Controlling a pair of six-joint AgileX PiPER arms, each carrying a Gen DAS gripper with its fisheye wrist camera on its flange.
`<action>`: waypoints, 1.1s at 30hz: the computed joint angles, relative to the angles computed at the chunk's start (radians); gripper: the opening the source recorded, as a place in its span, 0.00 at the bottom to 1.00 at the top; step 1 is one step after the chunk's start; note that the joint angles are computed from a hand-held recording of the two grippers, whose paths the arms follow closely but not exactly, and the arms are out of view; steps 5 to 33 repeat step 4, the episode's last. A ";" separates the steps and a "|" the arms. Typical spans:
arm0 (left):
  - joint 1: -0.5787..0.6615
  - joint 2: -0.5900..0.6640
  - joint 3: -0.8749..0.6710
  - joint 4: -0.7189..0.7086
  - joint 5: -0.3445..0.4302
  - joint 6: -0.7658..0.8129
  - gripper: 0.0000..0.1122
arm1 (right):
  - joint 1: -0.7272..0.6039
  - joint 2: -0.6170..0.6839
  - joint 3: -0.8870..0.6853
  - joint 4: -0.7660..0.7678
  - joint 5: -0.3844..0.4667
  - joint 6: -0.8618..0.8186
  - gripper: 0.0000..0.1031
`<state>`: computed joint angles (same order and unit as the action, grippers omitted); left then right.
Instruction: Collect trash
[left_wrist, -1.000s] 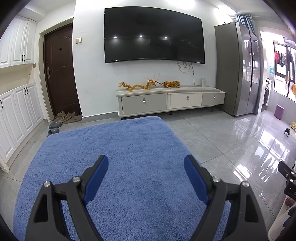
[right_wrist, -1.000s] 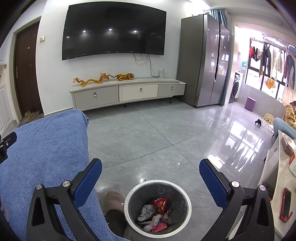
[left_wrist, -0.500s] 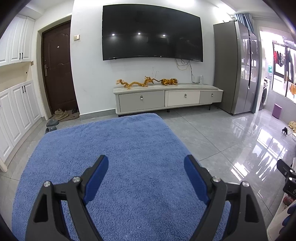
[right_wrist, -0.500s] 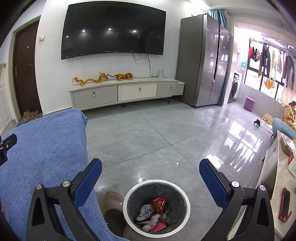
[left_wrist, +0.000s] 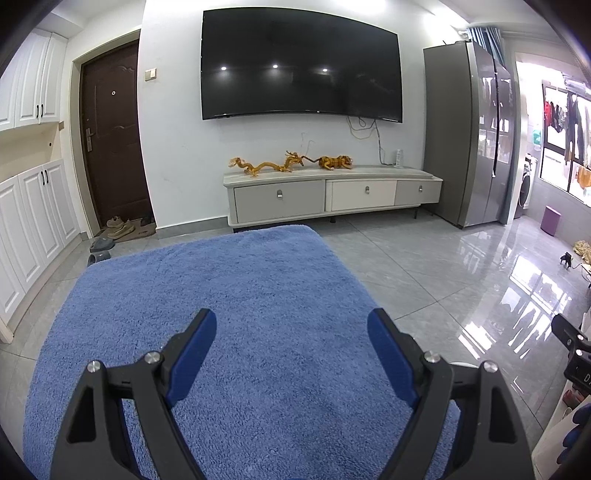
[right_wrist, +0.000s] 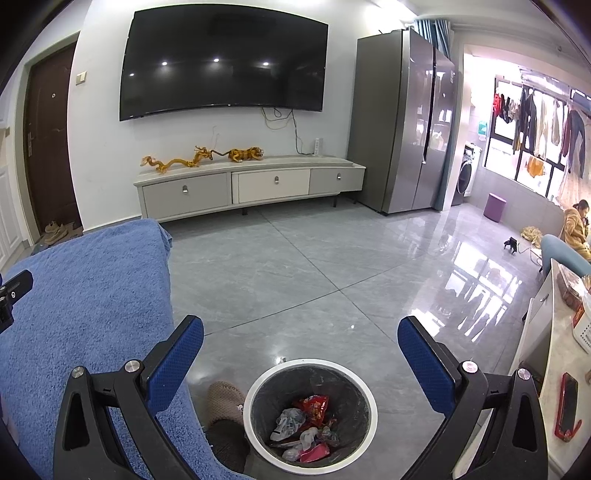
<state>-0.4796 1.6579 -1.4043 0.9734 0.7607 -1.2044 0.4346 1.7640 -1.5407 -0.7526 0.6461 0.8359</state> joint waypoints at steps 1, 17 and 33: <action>0.003 0.001 -0.003 -0.005 -0.002 0.006 0.74 | 0.000 -0.001 0.001 -0.002 0.001 0.002 1.00; 0.002 0.005 -0.009 -0.012 -0.001 0.013 0.74 | -0.001 -0.004 0.004 -0.004 0.000 0.004 1.00; 0.002 0.005 -0.009 -0.012 -0.001 0.013 0.74 | -0.001 -0.004 0.004 -0.004 0.000 0.004 1.00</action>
